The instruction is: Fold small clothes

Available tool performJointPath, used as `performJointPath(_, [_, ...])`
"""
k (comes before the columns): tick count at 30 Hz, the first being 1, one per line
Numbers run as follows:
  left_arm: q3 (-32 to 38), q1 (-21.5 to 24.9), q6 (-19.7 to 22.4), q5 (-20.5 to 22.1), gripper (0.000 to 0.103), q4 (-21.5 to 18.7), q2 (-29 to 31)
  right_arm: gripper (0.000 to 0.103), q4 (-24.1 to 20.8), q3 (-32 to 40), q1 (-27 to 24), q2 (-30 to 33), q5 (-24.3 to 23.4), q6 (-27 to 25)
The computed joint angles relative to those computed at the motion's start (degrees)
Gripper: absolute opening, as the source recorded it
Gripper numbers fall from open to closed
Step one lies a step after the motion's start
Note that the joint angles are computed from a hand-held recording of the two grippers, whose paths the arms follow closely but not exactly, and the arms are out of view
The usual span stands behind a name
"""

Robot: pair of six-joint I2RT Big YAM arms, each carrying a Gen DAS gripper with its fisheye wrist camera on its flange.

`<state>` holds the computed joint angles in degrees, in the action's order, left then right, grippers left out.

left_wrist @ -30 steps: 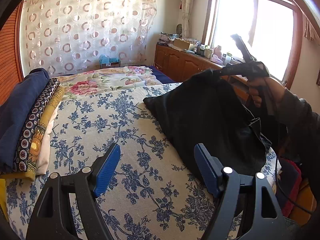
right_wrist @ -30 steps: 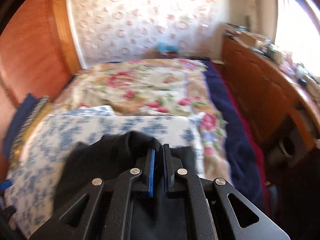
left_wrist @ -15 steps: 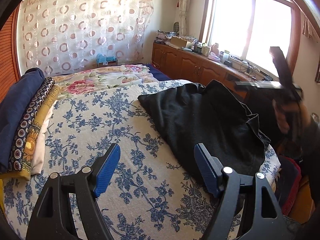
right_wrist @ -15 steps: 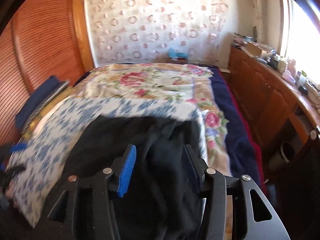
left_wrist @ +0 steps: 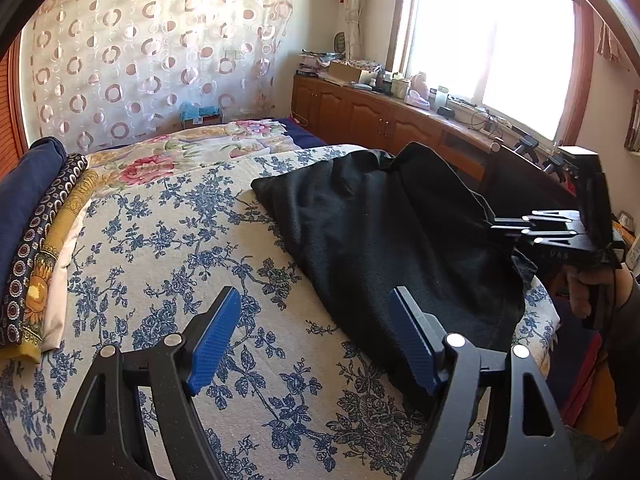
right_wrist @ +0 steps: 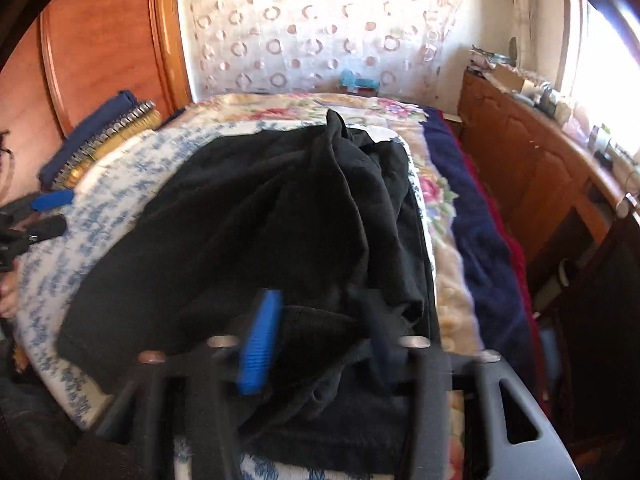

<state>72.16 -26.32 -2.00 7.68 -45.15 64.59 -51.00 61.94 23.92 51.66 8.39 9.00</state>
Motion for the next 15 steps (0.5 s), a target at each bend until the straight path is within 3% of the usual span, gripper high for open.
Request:
performJointPath(3, [0.09,-0.19,-0.11,-0.09,0.077,-0.13,0.16,0.010,-1.02,-0.92,-0.95,-3.85,-0.96,-0.95])
performJointPath(9, [0.05,-0.64,0.04,-0.31,0.077,-0.05,0.11,0.010,-4.54,-3.47,0.01,-11.23,1.50,0.80])
performJointPath(13, [0.06,-1.08,-0.12,-0.30,0.077,-0.13,0.33,0.010,-6.09,-3.98,0.56,-11.60,3.46,2.53])
performJointPath(15, [0.10,-1.51,-0.07,-0.50,0.077,-0.22,0.54,0.024,-6.39,-4.24,0.55,-11.99,4.29,3.36])
